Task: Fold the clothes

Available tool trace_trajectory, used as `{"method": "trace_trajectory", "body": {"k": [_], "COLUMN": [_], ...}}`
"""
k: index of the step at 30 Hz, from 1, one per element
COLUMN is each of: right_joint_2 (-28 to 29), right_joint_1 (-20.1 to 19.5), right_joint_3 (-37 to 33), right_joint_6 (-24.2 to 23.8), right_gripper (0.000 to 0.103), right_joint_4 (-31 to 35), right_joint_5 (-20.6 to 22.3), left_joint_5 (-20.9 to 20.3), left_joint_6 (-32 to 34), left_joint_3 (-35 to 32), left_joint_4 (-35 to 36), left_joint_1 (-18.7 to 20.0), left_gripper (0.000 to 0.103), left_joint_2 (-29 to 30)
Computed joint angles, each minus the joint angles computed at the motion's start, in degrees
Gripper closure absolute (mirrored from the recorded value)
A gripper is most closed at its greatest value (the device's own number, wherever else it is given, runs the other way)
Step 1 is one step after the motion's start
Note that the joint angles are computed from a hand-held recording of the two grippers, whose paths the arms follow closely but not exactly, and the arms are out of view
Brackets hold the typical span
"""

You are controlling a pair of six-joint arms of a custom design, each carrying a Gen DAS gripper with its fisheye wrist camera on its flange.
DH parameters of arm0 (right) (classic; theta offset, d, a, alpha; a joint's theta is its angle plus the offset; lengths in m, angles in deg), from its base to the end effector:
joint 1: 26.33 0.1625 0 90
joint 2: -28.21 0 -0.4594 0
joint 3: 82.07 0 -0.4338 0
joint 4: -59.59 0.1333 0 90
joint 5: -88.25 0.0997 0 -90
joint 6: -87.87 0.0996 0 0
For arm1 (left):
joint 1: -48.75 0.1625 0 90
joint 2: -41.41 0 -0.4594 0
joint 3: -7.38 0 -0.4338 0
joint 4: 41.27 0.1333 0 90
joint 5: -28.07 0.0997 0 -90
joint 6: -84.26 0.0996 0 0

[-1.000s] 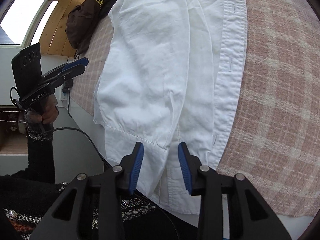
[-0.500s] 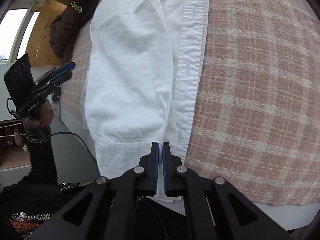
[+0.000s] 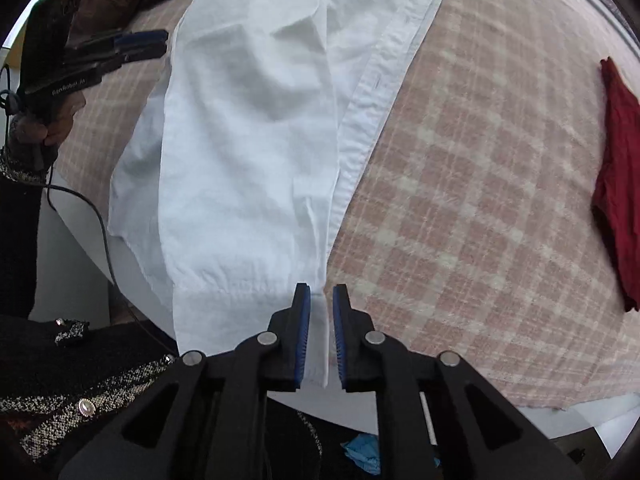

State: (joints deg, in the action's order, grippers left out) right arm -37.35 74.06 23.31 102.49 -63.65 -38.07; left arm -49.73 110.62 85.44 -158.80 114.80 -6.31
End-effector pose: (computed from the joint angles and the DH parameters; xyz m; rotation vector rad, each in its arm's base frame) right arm 0.1837 -0.5896 0.2118 -0.0451 -2.4988 0.0372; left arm -0.1749 -0.7739 0.1811 1.2519 2.6477 0.0784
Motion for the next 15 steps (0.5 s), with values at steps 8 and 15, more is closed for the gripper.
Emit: {"method": "trace_trajectory", "body": {"k": [8,15], "right_joint_2": [20.53,35.13], "right_joint_1": [5.21,5.61], "right_joint_3": [-20.8,-38.64], "right_joint_6": [-11.1,-9.54], "right_gripper": [0.065,0.065], "right_joint_4": [-13.88,2.01], "right_joint_5": [-1.05,-10.33], "left_joint_5": [-4.42,-6.95], "left_joint_6": [-1.56,-0.79], "left_joint_3": [4.17,5.37], "left_joint_4": [-0.28,-3.07], "left_joint_1": [2.0,3.37], "left_gripper": [0.071,0.071], "left_joint_2": [-4.2,-6.28]}}
